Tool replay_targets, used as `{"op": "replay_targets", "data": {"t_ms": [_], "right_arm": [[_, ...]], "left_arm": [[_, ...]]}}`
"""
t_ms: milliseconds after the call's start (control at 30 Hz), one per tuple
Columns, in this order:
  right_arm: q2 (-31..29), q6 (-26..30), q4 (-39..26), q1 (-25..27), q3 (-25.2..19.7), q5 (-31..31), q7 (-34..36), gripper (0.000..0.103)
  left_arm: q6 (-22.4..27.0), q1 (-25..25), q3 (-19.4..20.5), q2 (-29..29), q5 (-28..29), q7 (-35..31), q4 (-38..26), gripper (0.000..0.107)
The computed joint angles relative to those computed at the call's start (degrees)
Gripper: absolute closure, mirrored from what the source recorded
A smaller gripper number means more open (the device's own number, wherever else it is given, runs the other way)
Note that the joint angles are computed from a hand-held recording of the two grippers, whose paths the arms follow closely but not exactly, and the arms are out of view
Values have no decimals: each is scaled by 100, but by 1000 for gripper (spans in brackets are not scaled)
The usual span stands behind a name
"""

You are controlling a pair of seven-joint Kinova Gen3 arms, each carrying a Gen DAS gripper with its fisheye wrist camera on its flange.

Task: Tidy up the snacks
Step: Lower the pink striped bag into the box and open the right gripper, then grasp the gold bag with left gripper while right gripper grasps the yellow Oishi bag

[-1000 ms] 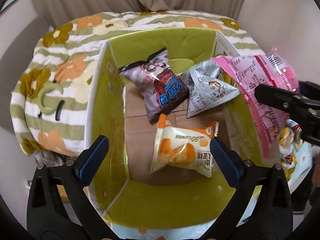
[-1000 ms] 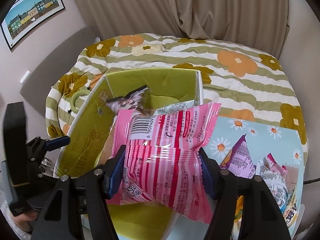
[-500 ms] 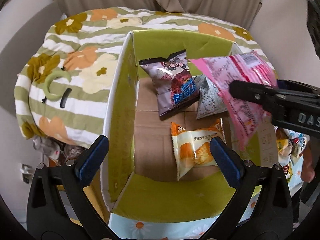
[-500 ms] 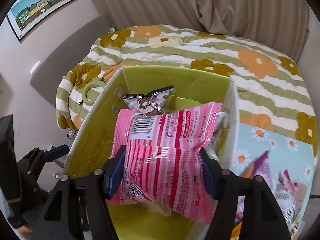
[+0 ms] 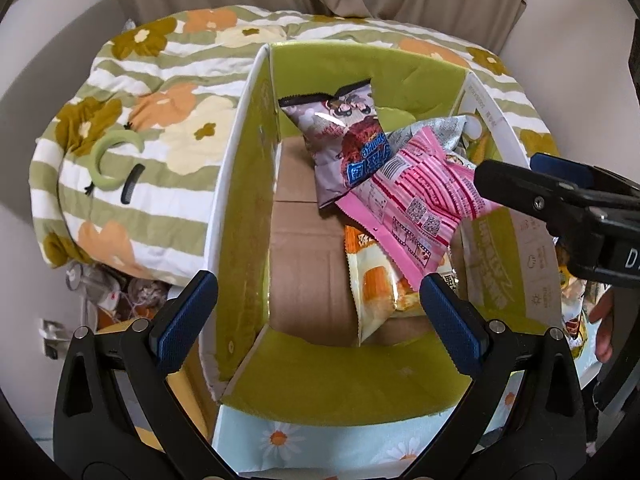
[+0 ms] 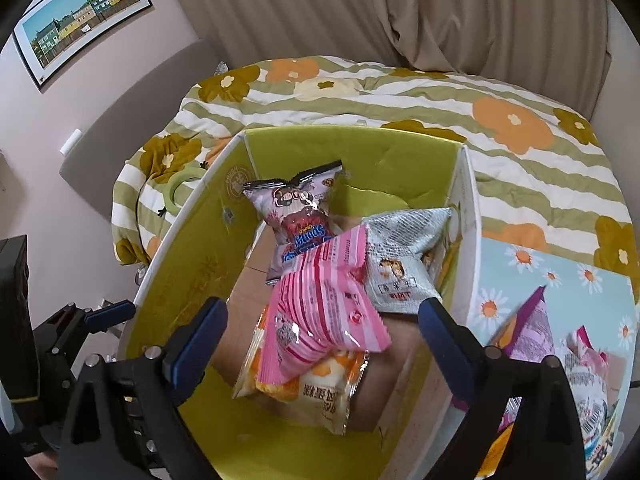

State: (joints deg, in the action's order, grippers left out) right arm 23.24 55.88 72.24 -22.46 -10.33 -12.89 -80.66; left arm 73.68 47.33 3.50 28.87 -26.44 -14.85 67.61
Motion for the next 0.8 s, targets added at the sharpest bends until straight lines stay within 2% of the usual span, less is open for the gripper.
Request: {"op": "replay_targets", "data": {"t_ms": [200, 400, 600, 800], "right_arm": [[-343, -116, 164, 11, 25, 9, -77, 8], [-938, -383, 518, 34, 103, 120, -313, 8], [-1602, -522, 908, 259, 234, 151, -593, 8], [-2172, -371, 1221, 702, 465, 89, -584, 8]], "left_arm": [[179, 194, -28, -116, -282, 46, -120, 7], [426, 358, 27, -202, -538, -114, -440, 7], [385, 484, 69, -184, -658, -466, -842, 7], [350, 710, 15, 102, -633, -838, -1494, 7]]}}
